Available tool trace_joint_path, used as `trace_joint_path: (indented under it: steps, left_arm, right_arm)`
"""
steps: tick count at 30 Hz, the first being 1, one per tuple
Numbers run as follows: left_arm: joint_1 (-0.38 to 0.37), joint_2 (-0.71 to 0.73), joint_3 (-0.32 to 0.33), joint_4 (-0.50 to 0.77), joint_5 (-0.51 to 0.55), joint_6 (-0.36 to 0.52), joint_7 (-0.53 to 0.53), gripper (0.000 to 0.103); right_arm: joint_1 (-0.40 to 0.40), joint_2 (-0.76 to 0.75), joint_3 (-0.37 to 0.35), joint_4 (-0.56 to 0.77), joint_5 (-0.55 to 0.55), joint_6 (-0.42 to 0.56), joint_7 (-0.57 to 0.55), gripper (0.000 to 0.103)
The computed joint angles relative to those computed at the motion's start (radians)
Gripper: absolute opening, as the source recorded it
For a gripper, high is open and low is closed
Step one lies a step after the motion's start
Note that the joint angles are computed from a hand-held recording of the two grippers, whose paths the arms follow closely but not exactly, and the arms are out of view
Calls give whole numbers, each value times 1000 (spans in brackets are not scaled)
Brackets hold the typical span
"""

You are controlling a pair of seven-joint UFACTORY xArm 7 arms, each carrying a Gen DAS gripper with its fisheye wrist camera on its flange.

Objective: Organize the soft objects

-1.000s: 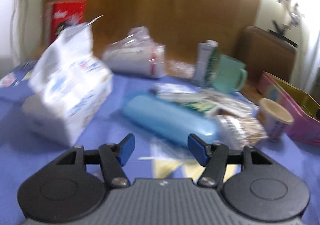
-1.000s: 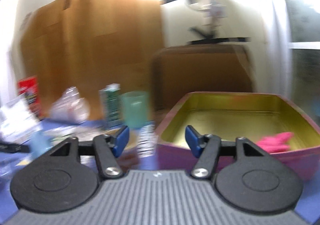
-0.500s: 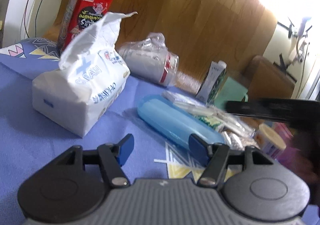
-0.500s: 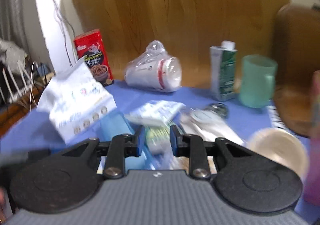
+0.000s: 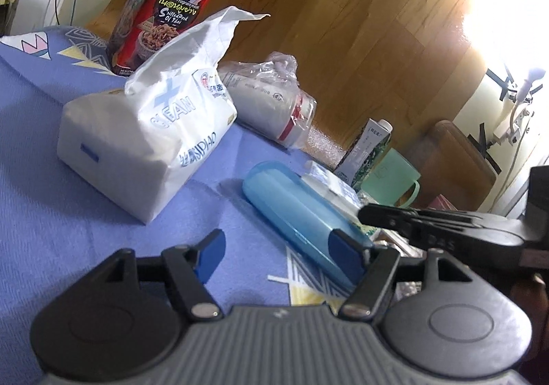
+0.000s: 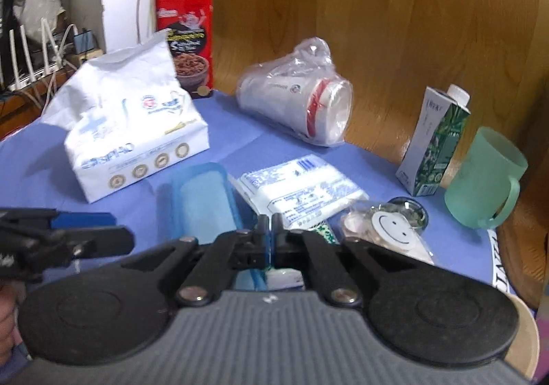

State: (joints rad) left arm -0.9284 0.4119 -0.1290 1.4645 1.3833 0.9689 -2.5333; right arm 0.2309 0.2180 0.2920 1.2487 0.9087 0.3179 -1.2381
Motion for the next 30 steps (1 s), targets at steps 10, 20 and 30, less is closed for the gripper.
trace_joint_path:
  steps: [10,20,30]
  left_arm:
    - [-1,-12,-2,-18,40,-6,-33,71]
    - [37,-28,-1,6,130,-84,-131,70]
    - [86,127,40,259,-141,-230,308,52]
  right_arm:
    - [-24,-283,-113,-264,248,245,-214,2]
    - [52,-291,-215,-273,354,226,-214,19]
    - [-16,-18,-131,12,264,279,156,37]
